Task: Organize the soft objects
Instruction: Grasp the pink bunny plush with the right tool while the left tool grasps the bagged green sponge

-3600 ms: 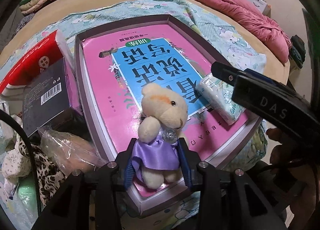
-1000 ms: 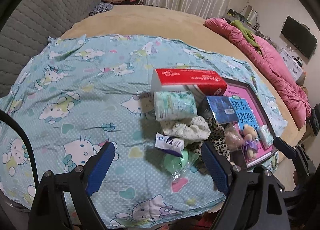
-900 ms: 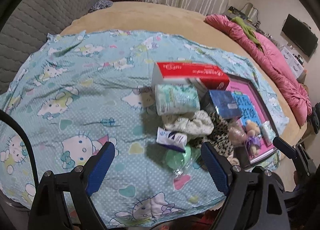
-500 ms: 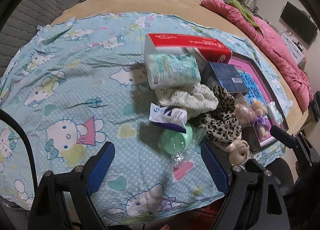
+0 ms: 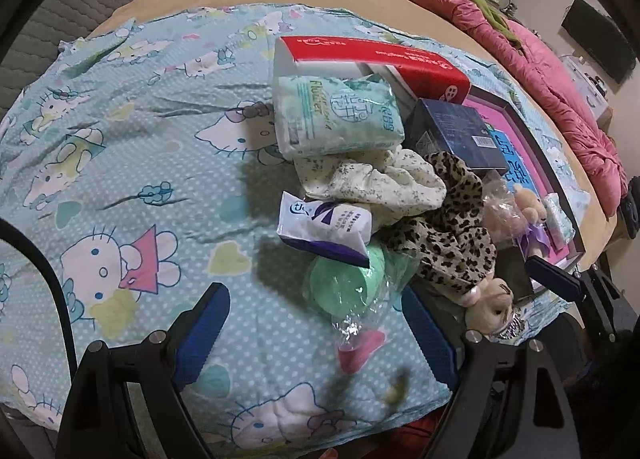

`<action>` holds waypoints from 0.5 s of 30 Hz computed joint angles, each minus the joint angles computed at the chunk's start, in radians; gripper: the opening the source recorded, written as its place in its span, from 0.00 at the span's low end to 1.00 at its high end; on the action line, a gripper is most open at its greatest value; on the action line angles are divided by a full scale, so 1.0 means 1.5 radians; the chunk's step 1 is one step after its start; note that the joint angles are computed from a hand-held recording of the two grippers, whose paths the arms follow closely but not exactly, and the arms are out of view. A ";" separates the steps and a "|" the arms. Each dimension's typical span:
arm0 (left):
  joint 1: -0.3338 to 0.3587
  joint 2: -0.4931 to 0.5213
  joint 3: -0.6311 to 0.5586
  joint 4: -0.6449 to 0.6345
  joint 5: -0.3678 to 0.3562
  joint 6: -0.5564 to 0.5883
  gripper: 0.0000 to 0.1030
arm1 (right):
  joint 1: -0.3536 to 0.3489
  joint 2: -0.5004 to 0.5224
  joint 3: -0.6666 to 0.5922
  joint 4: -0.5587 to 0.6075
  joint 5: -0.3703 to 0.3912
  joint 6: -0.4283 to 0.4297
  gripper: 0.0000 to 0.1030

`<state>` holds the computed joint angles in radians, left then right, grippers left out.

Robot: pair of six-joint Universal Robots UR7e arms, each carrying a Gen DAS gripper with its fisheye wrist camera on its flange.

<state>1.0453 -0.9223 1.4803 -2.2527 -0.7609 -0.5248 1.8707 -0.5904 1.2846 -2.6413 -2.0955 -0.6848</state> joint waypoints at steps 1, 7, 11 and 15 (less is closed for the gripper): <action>0.002 0.003 -0.004 0.003 -0.002 -0.001 0.85 | 0.000 0.003 -0.004 0.004 -0.003 0.000 0.87; 0.013 0.011 -0.014 -0.021 -0.019 0.015 0.85 | -0.001 0.027 -0.026 0.023 -0.027 -0.006 0.87; 0.020 0.018 -0.021 -0.031 -0.032 0.027 0.85 | -0.003 0.041 -0.039 0.028 -0.031 -0.012 0.80; 0.027 0.022 -0.025 -0.044 -0.048 0.042 0.85 | -0.004 0.057 -0.056 0.036 -0.047 -0.015 0.68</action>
<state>1.0864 -0.8887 1.4427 -2.3191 -0.8323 -0.4622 1.8640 -0.5047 1.2005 -2.5875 -2.1663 -0.7075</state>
